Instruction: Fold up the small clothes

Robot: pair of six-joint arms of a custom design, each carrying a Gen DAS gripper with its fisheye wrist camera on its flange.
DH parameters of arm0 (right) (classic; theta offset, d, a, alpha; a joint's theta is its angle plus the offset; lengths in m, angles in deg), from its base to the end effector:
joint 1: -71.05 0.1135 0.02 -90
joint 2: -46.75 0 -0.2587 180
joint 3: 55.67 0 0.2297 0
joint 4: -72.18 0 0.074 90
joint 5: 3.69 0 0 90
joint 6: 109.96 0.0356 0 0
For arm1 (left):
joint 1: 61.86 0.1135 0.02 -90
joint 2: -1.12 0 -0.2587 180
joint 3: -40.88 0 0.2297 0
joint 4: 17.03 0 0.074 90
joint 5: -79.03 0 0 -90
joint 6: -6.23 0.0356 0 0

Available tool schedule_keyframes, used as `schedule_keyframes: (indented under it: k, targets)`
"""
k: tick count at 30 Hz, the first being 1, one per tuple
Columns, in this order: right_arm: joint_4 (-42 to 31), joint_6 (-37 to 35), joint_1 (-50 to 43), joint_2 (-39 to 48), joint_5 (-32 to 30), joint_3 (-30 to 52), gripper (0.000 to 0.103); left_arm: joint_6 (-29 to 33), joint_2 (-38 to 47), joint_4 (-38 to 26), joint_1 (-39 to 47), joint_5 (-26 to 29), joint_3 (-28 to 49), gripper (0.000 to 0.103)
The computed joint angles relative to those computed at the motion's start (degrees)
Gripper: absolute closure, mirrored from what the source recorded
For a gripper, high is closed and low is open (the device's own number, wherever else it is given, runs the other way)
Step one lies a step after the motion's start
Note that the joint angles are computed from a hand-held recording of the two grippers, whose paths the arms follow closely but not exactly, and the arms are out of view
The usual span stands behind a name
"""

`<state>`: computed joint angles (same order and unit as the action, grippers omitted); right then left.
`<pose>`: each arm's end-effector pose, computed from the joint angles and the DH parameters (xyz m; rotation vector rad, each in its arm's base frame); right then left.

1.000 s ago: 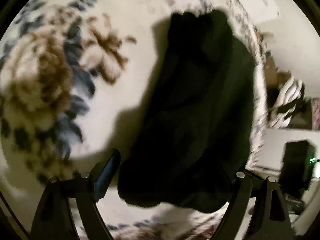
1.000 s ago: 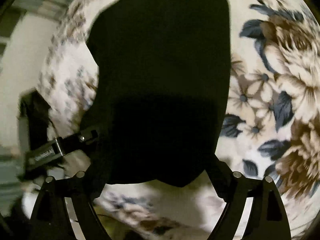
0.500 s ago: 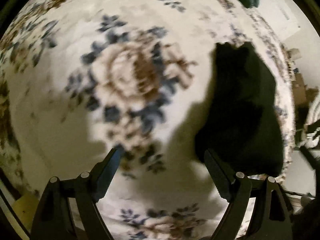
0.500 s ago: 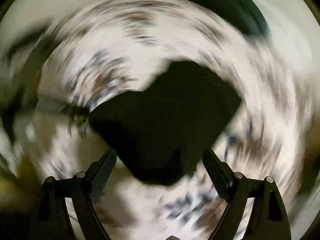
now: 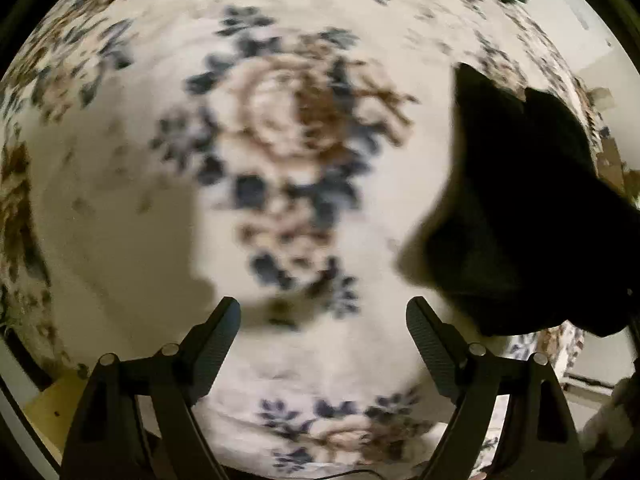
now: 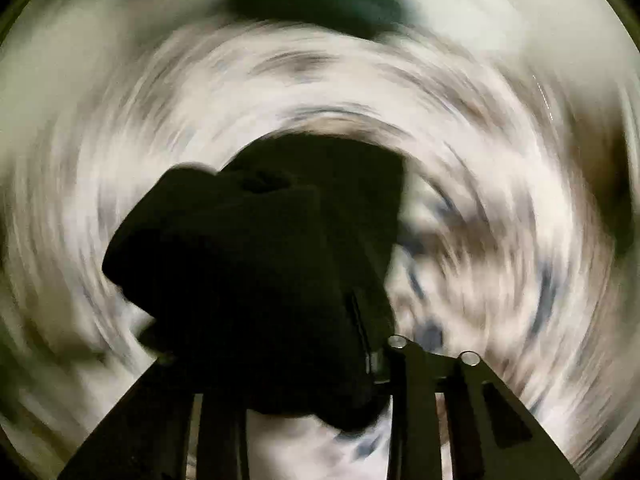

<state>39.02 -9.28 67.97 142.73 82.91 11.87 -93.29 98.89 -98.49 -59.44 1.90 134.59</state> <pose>0.3007 -0.0141 0.1650 0.2975 2.6316 0.1228 0.2927 0.0044 0.2452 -0.3046 3.0426 -0.3516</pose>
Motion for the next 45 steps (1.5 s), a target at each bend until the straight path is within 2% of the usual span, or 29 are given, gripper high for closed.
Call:
schedule_keyframes:
  k: [3, 5, 7, 8, 9, 10, 11, 14, 16, 19, 20, 23, 25, 26, 27, 28, 29, 32, 34, 35, 36, 37, 38, 39, 40, 41, 43, 45]
  targets:
    - [1.64, 12.99, -20.89, -0.91, -10.66, -5.95, 0.075, -2.69, 0.62, 1.44, -4.10, 3.36, 0.13, 0.018]
    - [2.77, 15.76, -33.72, 4.28, -15.91, -7.52, 0.075, -4.94, 1.15, 2.74, -6.78, 6.12, 0.18, 0.018]
    - [4.13, 17.00, -45.52, 14.74, -21.37, -7.35, 0.074, -6.88, 1.92, 4.42, -8.65, 8.72, -0.41, 0.018]
    - [3.43, 16.61, -48.31, 17.75, -22.55, -6.85, 0.073, -8.12, 2.13, 5.47, -9.57, 9.89, -1.06, 0.018]
    - [2.55, 15.97, -51.81, 20.86, -24.13, -5.97, 0.066, -8.86, 2.65, 5.94, -10.25, 10.36, -0.83, 0.018]
    - [1.69, 13.84, -53.65, 21.65, -24.93, -5.77, 0.046, -9.69, 2.88, 6.76, -11.29, 11.07, -1.09, 0.018]
    - [0.38, 11.27, -53.50, 20.62, -23.49, -5.70, 0.040, -10.21, 3.55, 6.89, -12.41, 10.85, -0.75, 0.018]
    - [-5.76, 2.28, -50.12, 14.41, -18.71, -4.64, 0.040, -10.38, 3.98, 5.49, -14.01, 10.37, 1.37, 0.018]
    - [-7.68, -4.19, -43.78, 7.63, -14.98, -4.06, 0.040, -9.87, 5.15, 4.22, -15.40, 8.60, 4.85, 0.018]
    - [-7.75, -14.65, -30.54, 4.27, -7.03, -0.09, 0.040, -8.11, 8.37, 2.40, -16.91, 5.89, 11.72, 0.018]
    - [-7.19, -17.03, -27.82, 3.78, -6.32, 0.47, 0.040, -7.59, 8.98, 2.06, -16.98, 5.54, 13.04, 0.018]
    - [-2.81, -28.19, -14.78, 9.55, 1.01, 4.82, 0.037, -6.74, 12.13, 0.54, -17.30, 4.71, 17.54, 0.018]
    - [-3.16, -36.40, -8.42, 18.72, 4.65, 11.38, 0.038, -6.66, 13.71, 0.41, -17.73, 4.64, 18.73, 0.018]
    - [-4.39, -36.58, -6.80, 21.02, 5.43, 13.39, 0.042, -5.98, 14.08, 0.00, -17.61, 4.60, 18.88, 0.018]
    - [-6.75, -37.46, -6.85, 24.51, 4.13, 17.52, 0.054, -5.78, 14.55, -0.40, -17.79, 4.62, 19.43, 0.018]
    - [-8.28, -37.03, -7.58, 26.04, 2.69, 20.21, 0.089, -5.51, 15.21, -0.88, -17.86, 4.65, 20.35, 0.018]
    - [-10.03, -34.60, -9.72, 27.27, 0.84, 23.33, 0.092, -5.42, 16.18, -1.42, -18.10, 4.63, 21.70, 0.018]
    - [-13.91, -21.44, -21.04, 30.60, -5.80, 33.32, 0.094, -4.75, 16.62, -2.48, -17.54, 5.44, 22.92, 0.018]
    - [-16.07, -10.38, -28.60, 36.13, -8.07, 42.42, 0.094, -4.23, 17.41, -2.98, -17.51, 5.76, 24.12, 0.018]
    - [-19.27, -5.71, -32.20, 40.74, -9.16, 49.35, 0.094, -4.01, 18.03, -3.12, -17.52, 5.85, 24.94, 0.018]
    - [-22.05, -0.39, -36.27, 46.47, -13.07, 56.55, 0.092, -3.83, 18.95, -3.33, -17.58, 6.10, 26.09, 0.018]
    - [-27.82, 0.87, -37.93, 50.88, -15.61, 63.75, 0.090, -3.72, 20.19, -3.66, -17.58, 6.60, 27.70, 0.018]
    - [-30.22, 2.62, -39.45, 54.49, -17.55, 68.24, 0.076, -3.53, 20.87, -3.67, -17.42, 6.89, 28.53, 0.018]
    - [-31.67, 2.68, -40.51, 55.36, -16.99, 69.85, 0.065, -3.47, 21.79, -4.00, -17.27, 7.11, 29.88, 0.018]
    - [-31.61, 1.47, -41.03, 53.89, -16.22, 68.58, 0.046, -3.59, 22.99, -4.58, -17.06, 7.31, 31.68, 0.018]
    - [-30.01, -0.70, -41.44, 50.89, -15.75, 64.43, 0.041, -3.66, 24.22, -5.14, -16.89, 7.73, 33.47, 0.018]
    - [-24.38, -4.38, -42.08, 42.97, -15.75, 52.27, 0.041, -3.40, 27.71, -8.10, -16.95, 7.76, 39.47, 0.018]
    - [-23.36, -7.91, -42.43, 37.99, -16.49, 45.74, 0.041, -2.14, 31.66, -12.38, -17.26, 7.32, 47.67, 0.018]
